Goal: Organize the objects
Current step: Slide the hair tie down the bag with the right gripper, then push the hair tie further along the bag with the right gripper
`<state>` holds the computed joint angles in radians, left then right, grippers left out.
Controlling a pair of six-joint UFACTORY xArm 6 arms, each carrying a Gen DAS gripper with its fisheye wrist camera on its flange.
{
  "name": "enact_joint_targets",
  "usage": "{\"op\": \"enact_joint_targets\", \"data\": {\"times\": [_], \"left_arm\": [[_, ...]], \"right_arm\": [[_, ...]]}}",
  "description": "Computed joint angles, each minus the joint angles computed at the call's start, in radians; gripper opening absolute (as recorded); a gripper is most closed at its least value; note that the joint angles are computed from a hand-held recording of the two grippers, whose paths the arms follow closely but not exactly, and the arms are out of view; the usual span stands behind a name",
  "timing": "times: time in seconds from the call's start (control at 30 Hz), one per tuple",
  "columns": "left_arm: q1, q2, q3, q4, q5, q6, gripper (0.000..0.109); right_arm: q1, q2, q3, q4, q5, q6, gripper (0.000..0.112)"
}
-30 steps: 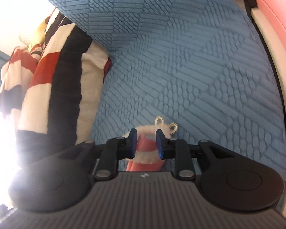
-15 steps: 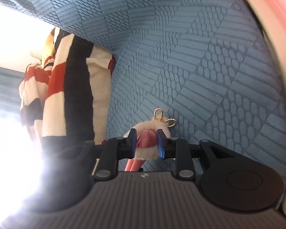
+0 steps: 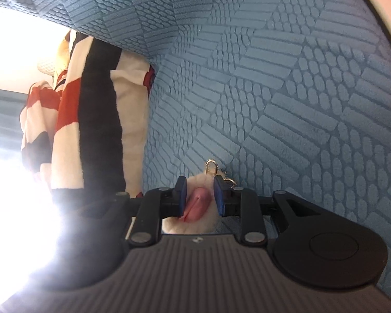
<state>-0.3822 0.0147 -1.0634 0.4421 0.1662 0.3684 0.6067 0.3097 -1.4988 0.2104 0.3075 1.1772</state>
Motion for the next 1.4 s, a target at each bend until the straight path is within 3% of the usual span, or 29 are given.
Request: {"op": "enact_joint_targets", "data": {"times": [0.17,0.3,0.57,1.1,1.27,1.4], "left_arm": [[-0.006,0.014,-0.031,-0.117,0.047,0.037,0.010],[-0.006,0.006,-0.025,-0.122,0.041,0.027,0.010],[0.025,-0.043,0.027,0.137,-0.033,-0.145,0.009],[0.032,-0.074,0.062,0.268,-0.072,-0.232,0.008],[0.036,-0.071,0.057,0.296,-0.080,-0.271,0.008],[0.039,-0.064,0.045,0.318,-0.076,-0.309,0.008]], "right_arm": [[0.006,-0.023,0.024,-0.043,-0.021,0.051,0.025],[0.008,-0.048,0.052,-0.086,-0.045,0.115,0.025],[0.016,-0.004,-0.004,0.036,-0.057,-0.004,0.024],[0.009,0.071,-0.127,0.122,0.054,-0.117,0.025],[0.019,0.059,-0.098,0.159,0.009,-0.106,0.027],[0.046,0.068,-0.109,0.345,-0.018,-0.263,0.027]]}}
